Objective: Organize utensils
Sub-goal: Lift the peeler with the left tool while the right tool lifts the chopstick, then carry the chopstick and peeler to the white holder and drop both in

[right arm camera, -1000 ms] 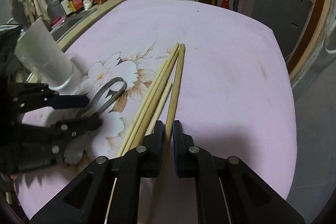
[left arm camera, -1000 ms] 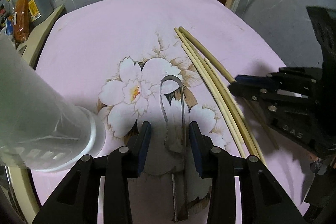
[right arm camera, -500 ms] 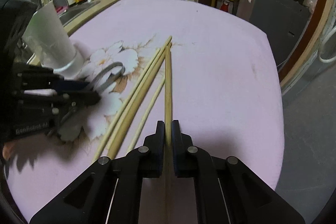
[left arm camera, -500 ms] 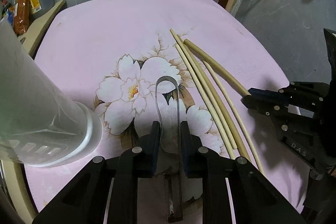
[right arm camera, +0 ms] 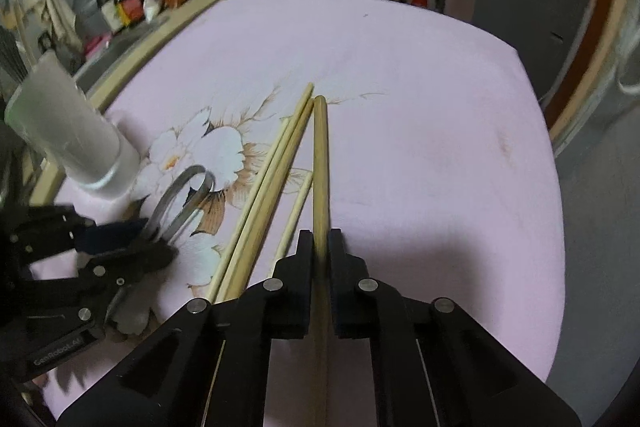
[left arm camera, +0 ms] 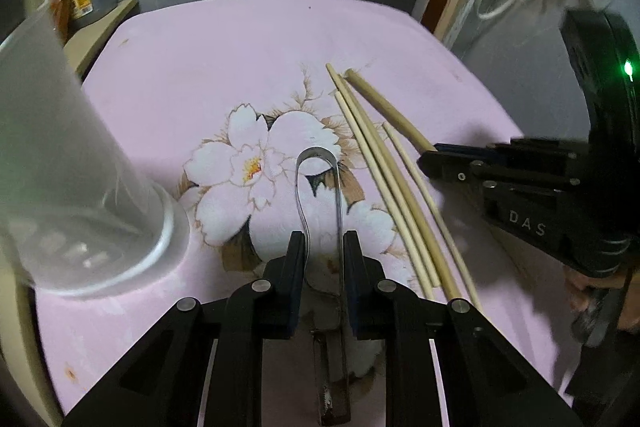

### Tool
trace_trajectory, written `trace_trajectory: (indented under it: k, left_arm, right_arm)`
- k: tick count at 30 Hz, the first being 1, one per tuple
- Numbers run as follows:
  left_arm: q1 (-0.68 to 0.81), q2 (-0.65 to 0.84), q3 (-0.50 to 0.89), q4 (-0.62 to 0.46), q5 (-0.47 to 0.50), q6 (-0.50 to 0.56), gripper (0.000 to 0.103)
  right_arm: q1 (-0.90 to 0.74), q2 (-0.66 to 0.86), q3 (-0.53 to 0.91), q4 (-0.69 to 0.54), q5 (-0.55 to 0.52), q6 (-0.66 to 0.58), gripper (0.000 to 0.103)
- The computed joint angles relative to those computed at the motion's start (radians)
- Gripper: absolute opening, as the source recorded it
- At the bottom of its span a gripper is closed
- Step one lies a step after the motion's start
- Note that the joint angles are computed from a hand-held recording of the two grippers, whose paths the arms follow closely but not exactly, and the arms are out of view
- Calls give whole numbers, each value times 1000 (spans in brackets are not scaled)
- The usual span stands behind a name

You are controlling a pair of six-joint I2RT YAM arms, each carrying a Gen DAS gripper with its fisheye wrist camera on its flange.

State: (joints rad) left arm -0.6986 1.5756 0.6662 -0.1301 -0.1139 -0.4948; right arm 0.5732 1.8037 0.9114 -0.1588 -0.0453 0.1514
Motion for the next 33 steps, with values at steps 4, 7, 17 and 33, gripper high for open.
trace_trajectory:
  k: [4,7,17,33]
  left_arm:
    - [-40,-88,-92,86,-33,-54,15]
    - [-107,-175,-173,166,-129,-85,15]
    - [-286,-469,-326,263,-380,-131,15]
    - [-398,-852,-249,-1,-756,-24,15]
  right_arm:
    - [-29,-145,-205,191,-38,77,4]
    - [-17,-287,-393,379,-46,135,4]
    - [278,-558,-748,904,315,152,4]
    - [459,-414,-625,1315,497,-10,5]
